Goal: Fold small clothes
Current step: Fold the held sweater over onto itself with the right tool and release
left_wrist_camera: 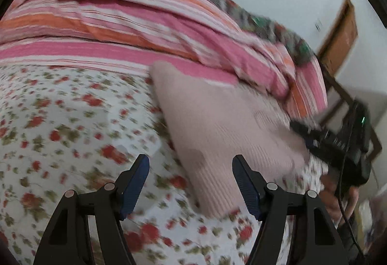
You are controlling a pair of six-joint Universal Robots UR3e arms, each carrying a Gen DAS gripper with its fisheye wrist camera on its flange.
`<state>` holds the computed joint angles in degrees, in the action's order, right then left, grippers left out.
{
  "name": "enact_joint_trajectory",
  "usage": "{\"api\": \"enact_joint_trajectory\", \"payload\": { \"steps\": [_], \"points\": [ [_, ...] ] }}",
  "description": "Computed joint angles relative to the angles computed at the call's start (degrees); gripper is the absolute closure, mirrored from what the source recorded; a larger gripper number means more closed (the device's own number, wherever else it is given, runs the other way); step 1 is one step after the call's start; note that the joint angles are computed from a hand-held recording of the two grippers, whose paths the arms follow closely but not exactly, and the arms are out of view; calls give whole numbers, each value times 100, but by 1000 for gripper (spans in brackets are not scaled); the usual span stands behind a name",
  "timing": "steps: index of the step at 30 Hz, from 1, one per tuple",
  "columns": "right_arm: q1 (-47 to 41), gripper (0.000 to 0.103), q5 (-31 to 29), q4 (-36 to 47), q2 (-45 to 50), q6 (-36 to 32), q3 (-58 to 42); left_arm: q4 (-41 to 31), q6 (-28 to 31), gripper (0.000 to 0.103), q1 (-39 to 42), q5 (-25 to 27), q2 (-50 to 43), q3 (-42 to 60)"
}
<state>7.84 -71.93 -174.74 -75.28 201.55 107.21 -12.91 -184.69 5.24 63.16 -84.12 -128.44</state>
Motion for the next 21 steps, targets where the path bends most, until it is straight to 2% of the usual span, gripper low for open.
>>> {"api": "enact_joint_trajectory", "payload": {
  "steps": [3, 6, 8, 12, 14, 21],
  "points": [
    [-78, 49, 287, -445, -169, -326, 520, 6, 295, 35, -410, 320, 12, -52],
    [-86, 49, 430, -13, -272, -792, 462, 238, 604, 35, -893, 884, -44, -152],
    [-97, 49, 459, -49, -496, -996, 635, 378, 683, 35, -1067, 1026, -144, -206],
    [-270, 49, 872, -202, -865, -1200, 1070, 558, 474, 38, -1449, 1490, -693, 61],
    [-256, 49, 863, -170, -914, -1253, 1137, 616, 391, 42, -1629, 1743, -944, 228],
    [-254, 49, 848, -143, -778, -1184, 1140, 823, 274, 42, -1993, 2221, -1140, 328]
  ]
}}
